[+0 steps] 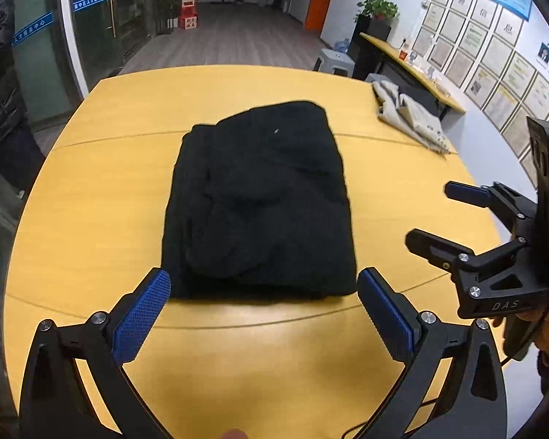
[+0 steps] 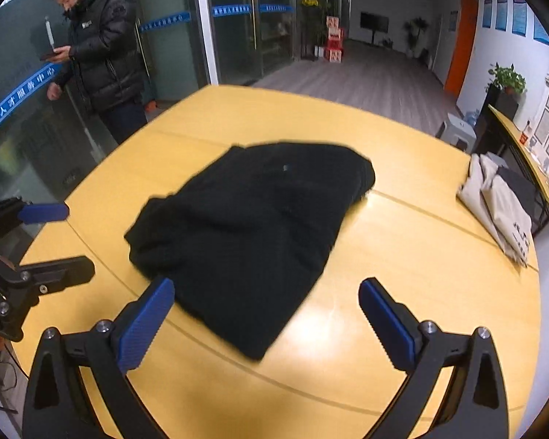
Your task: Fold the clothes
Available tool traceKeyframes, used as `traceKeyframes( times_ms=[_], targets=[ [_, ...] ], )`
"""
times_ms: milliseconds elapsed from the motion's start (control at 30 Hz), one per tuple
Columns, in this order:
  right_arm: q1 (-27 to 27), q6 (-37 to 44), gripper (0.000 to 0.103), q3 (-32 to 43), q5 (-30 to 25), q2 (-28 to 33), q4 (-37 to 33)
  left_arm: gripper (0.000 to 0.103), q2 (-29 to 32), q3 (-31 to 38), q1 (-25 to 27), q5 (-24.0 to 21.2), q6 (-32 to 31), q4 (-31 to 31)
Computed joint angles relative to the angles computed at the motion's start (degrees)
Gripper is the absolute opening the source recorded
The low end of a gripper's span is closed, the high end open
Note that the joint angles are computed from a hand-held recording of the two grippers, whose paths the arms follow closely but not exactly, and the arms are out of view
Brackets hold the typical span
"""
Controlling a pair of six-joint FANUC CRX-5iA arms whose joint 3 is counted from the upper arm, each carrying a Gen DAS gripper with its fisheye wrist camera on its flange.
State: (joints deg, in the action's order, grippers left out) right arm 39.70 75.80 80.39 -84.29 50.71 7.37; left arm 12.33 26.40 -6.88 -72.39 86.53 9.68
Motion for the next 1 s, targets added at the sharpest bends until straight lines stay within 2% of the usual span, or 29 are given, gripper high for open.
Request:
traceKeyframes(
  times_ms=[233,300,633,1000],
  targets=[
    [1.35,-1.93,0.103,-1.96,-2.73,-0.8,2.73,0.103,-0.25,-0.13,-1.41,-0.78,1.62,-2.35],
    [1.5,-2.54,0.103,-6.46,-1.22,-3.4,3.17,0.103,-0.45,-0.01,-2.03,-1.41,2.57,-3.3],
    [2.28,-3.89,0.103,-19.22,2.64,-10.46,4.92,0.103,-2.54,-2.35,-4.27,-1.23,6.29,-6.77],
    [2.68,-3.99,0.103,-23.08,4.06,-12.76,5.72,0.103,-3.36,-1.75,-5.83,-1.95,8.28,-10.03]
  ],
)
